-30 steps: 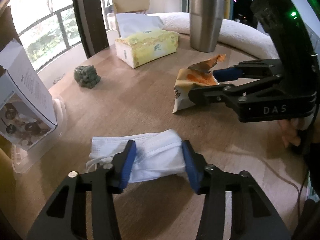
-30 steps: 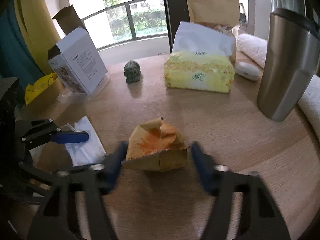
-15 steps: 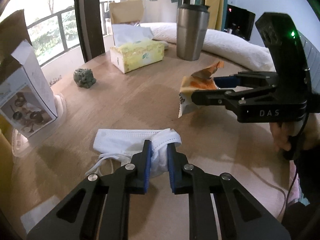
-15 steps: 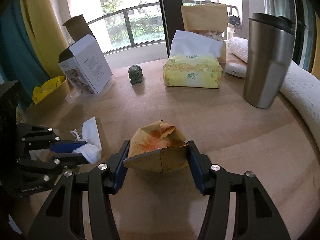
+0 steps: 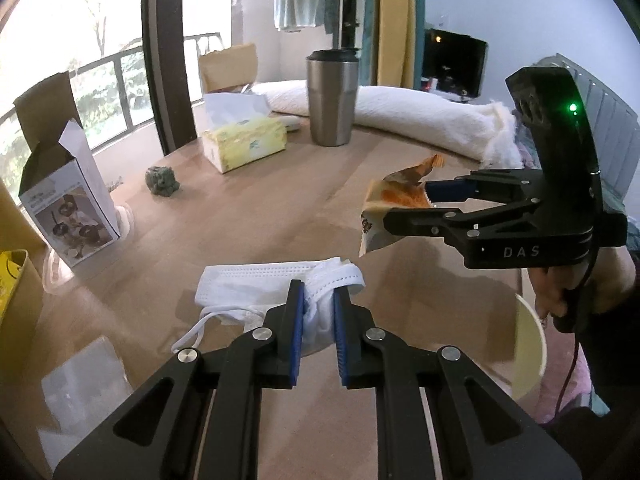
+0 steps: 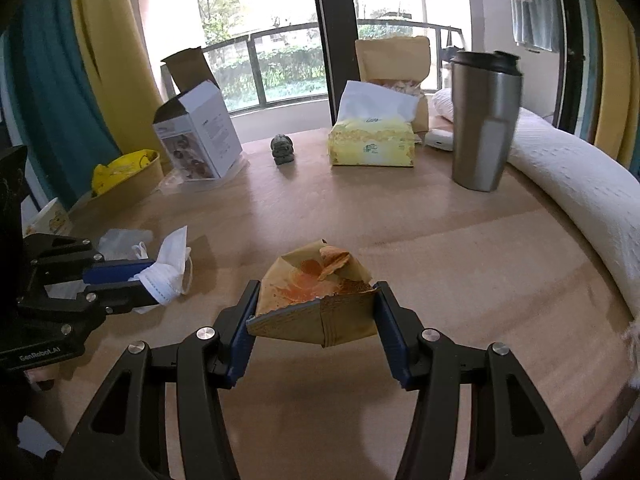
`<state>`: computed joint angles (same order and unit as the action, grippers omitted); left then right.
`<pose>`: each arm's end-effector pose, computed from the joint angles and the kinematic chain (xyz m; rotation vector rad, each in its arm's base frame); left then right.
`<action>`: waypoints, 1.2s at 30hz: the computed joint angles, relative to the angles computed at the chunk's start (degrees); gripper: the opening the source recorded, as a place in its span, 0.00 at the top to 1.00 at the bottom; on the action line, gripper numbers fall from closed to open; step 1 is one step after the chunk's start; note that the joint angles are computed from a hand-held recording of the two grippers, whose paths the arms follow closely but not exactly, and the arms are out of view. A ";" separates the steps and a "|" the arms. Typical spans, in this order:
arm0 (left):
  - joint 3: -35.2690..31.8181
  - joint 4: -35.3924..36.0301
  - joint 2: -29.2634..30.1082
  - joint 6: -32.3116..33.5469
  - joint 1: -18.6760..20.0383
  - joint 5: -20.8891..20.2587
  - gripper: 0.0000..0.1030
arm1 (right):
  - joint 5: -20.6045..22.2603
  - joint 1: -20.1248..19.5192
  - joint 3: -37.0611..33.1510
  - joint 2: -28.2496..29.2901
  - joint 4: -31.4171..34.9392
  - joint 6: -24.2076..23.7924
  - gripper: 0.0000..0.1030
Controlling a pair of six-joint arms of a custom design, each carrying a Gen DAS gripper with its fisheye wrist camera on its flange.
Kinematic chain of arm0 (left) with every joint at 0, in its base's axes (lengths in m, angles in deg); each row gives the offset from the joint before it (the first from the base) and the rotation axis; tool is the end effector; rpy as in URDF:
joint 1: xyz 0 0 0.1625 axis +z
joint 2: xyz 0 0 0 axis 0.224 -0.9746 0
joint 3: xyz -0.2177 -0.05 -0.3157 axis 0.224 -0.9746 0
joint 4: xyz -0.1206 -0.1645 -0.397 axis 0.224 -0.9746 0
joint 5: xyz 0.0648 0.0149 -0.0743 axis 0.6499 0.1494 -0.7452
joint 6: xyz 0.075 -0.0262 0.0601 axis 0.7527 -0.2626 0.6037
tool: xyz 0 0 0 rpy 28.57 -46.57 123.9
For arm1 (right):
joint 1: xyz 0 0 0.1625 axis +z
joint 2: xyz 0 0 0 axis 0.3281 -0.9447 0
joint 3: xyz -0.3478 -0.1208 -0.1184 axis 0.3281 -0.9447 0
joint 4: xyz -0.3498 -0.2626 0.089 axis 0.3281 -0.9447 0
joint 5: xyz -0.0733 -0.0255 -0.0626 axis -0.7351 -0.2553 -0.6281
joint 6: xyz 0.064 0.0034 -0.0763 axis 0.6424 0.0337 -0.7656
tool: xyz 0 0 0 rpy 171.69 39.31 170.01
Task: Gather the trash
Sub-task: 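Carry the mask and wrapper over the cream bucket with both grippers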
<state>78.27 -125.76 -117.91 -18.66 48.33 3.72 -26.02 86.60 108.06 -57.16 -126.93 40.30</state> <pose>-0.1668 -0.6817 0.2829 0.9993 2.3523 -0.7831 0.3109 -0.7106 0.1242 0.8661 -2.5419 0.8596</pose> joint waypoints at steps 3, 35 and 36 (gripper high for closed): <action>3.40 -1.79 -1.93 -0.68 -0.71 -0.35 0.85 | -0.06 0.07 4.45 -2.59 -2.50 0.07 0.46; 22.79 -9.58 -6.76 -8.40 -12.22 4.88 0.85 | 5.76 -7.88 37.18 -23.73 -20.29 0.10 0.46; 22.97 -9.70 -6.26 -8.29 -12.68 4.98 0.85 | 5.80 -8.43 38.10 -24.31 -20.83 0.30 0.46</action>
